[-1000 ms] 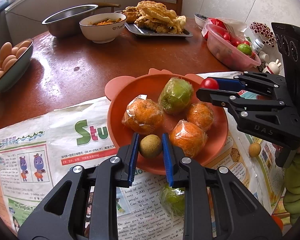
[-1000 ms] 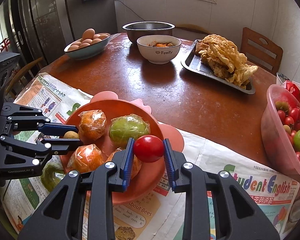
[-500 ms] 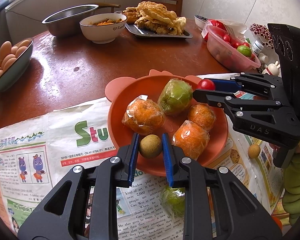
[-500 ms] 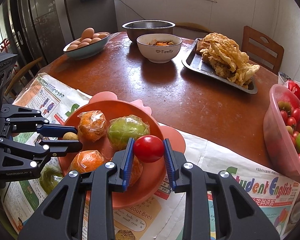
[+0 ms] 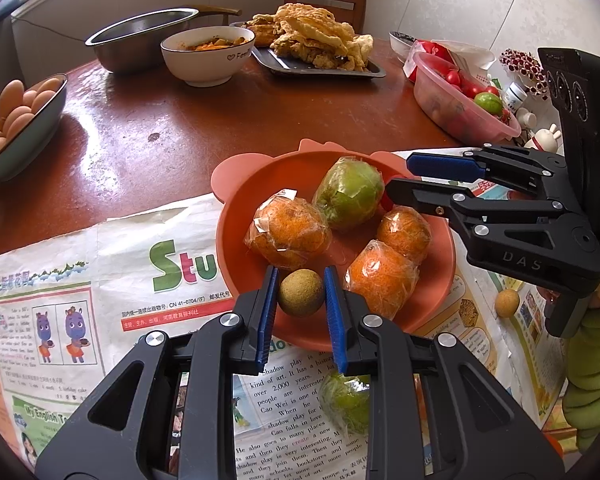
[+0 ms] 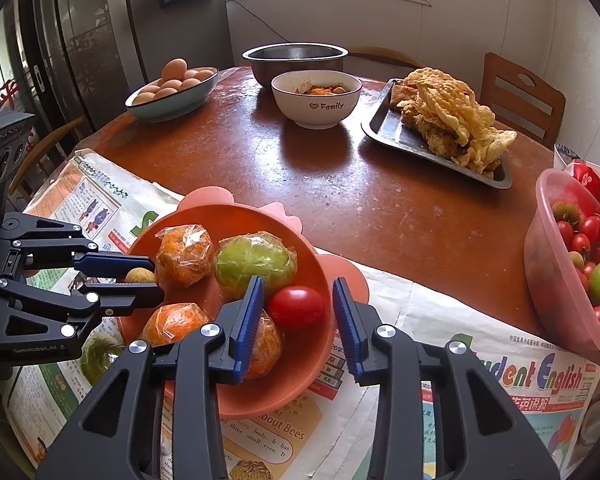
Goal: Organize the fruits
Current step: 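Lower both fruits into the plate and open both tools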
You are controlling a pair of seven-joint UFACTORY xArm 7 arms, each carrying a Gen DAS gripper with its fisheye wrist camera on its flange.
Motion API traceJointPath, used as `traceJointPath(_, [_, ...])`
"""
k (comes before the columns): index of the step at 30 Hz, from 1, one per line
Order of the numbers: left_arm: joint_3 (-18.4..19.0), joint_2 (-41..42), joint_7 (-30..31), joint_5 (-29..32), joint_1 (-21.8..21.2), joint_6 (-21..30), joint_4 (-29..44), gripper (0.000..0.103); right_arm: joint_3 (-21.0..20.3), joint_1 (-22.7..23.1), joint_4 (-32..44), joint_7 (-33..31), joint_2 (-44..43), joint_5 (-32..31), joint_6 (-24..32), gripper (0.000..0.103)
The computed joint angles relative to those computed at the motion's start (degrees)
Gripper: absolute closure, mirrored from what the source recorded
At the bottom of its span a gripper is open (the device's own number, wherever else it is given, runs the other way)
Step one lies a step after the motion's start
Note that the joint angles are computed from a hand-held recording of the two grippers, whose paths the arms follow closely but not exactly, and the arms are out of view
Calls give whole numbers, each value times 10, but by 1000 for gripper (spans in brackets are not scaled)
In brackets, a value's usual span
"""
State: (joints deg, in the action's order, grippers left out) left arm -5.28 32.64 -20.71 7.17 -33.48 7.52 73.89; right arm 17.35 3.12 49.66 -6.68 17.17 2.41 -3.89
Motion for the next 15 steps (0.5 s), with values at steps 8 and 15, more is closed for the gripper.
traceJointPath(8, [2,-3,-3,0,-3,-1,-4,87,5,-7,-10,3,-10,0,-6,58])
traceJointPath(15, [0,-4,-2,0,-1,-2,-6,87,2,-5,-16,7,-17,-2,-7,52])
